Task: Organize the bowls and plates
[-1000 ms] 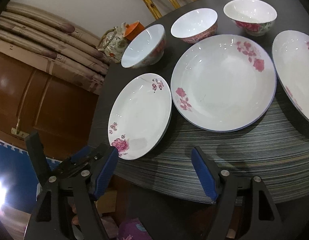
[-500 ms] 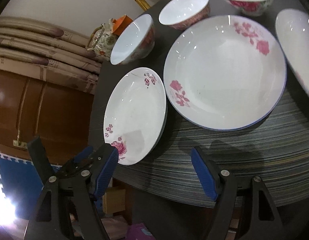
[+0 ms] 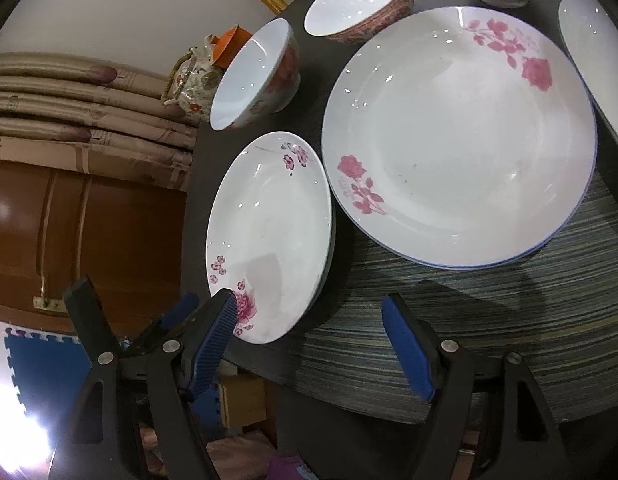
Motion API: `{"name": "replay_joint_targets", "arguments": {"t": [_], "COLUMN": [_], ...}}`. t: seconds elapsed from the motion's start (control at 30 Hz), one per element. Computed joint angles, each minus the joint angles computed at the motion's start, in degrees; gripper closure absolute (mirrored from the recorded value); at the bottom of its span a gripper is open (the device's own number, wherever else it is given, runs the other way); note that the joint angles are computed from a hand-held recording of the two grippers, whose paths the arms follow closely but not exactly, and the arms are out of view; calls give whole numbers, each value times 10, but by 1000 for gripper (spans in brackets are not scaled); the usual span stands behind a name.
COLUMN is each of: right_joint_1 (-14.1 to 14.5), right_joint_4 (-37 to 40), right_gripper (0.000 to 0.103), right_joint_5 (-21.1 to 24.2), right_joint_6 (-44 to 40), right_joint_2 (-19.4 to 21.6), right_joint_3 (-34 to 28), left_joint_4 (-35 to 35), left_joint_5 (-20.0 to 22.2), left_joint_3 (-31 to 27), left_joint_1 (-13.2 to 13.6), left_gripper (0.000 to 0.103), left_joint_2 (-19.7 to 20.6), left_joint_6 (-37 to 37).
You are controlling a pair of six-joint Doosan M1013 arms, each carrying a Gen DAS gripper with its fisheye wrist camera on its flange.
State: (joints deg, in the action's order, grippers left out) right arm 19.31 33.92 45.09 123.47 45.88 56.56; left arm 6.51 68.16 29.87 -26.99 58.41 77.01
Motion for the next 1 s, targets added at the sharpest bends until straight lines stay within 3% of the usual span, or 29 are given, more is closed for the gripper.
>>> {"name": "replay_joint_targets", "arguments": {"t": [0.3,0.37,0.47,0.53,0.6,0.67,0.9,1.0], "right_joint_1": [-2,-2,-3,-4,-3,-3,-3,3], "right_joint_4": [15,11,12,11,2,-3,4,-35], "right_gripper": [41,50,55,56,61,71,93,92], "right_joint_5": [4,7,22,26,30,33,40,62], "right_joint_6": [1,5,18,25,30,30,30,33], "right_joint_2": [12,15,25,29,34,37,49,59], "right_joint_3": [-12,-17,-29,-34,-42,-47,-62,-91], "left_joint_4": [-16,-24,-32,-43,-78,-111,-156,-178], "left_joint_5": [7,15,25,33,31,29,11,7], "left_joint_3": [-17,-27,-41,-50,-50,-52,-37,-30], "left_joint_1": [4,5,5,7,13,20,34,42], "left_gripper": [17,17,18,32,55,68,83,86], "left_joint_2": [13,19,28,34,35,37,32,29], "left_joint_6": [18,26,34,40,41,42,24,10]}}
